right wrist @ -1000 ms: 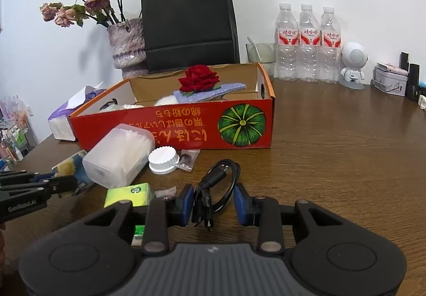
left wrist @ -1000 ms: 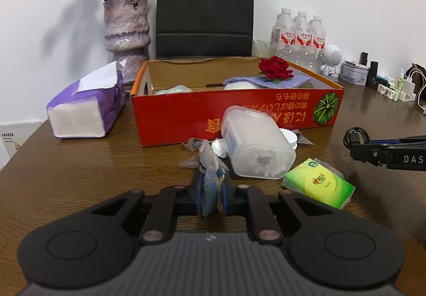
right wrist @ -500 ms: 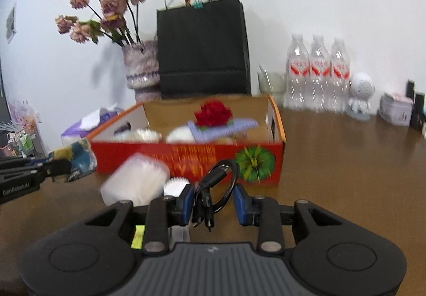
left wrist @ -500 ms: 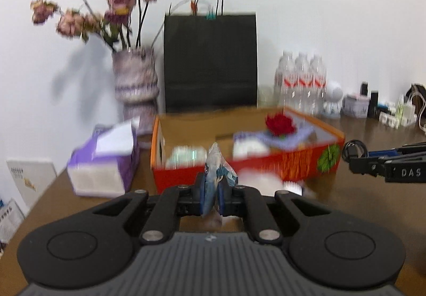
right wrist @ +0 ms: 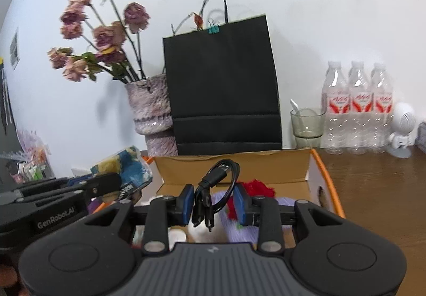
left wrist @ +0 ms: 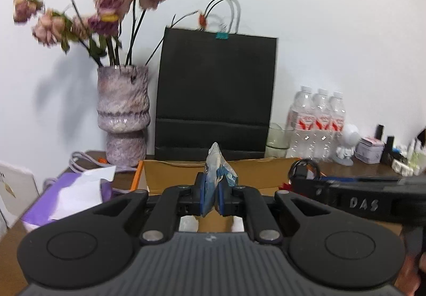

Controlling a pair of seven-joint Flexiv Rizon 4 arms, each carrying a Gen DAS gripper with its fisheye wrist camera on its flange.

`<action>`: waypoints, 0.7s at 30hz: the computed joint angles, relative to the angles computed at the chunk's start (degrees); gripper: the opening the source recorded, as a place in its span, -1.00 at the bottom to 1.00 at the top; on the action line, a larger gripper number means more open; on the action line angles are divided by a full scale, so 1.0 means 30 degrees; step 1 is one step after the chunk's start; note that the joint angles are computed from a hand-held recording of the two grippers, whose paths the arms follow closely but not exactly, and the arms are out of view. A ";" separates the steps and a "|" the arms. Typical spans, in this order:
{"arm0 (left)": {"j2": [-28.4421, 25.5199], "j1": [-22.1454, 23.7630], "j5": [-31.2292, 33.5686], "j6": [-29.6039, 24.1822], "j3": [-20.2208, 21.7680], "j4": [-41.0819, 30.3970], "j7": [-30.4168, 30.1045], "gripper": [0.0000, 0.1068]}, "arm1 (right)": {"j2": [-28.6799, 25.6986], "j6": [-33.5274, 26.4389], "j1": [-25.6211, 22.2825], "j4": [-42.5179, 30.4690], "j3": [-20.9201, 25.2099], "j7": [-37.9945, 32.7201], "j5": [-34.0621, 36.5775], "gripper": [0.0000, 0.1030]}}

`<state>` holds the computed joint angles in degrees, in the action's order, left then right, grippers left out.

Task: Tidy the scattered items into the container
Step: 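Carry packet and cable into the box and open both grippers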

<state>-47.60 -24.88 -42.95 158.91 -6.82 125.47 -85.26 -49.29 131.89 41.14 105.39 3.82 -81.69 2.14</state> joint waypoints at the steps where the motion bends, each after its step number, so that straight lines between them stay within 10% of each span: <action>1: -0.0087 0.0176 0.0018 -0.0327 -0.0004 -0.0182 0.0042 -0.81 | -0.0257 -0.0461 -0.0017 -0.0518 -0.0036 0.0112 -0.0163 -0.41; 9: -0.0306 0.0298 -0.0543 -0.2239 0.0111 -0.0491 0.0352 -0.68 | -0.0938 -0.2610 0.1087 -0.1640 -0.1501 -0.0138 0.0449 -0.40; 11: -0.0105 -0.0191 -0.1522 -0.2581 0.0170 -0.0512 0.0866 0.45 | -0.0635 -0.2936 0.1425 -0.1303 -0.1908 -0.0600 0.0469 -0.36; 13: -0.0311 -0.1495 -0.4959 -0.1984 0.0267 -0.1182 0.2104 0.87 | -0.0223 -0.3479 0.1940 -0.0968 -0.2462 -0.1069 0.0732 0.20; 16: -0.0131 -0.1285 -0.5084 -0.1176 -0.0001 -0.0828 0.2035 0.93 | 0.0209 -0.4290 0.3386 -0.0998 -0.3936 -0.1750 0.3169 1.00; 21: 0.0068 -0.1007 -0.4048 -0.1136 -0.0191 -0.0435 0.1432 0.93 | 0.0715 -0.3684 0.0596 -0.0516 -0.1329 -0.0212 0.0654 1.00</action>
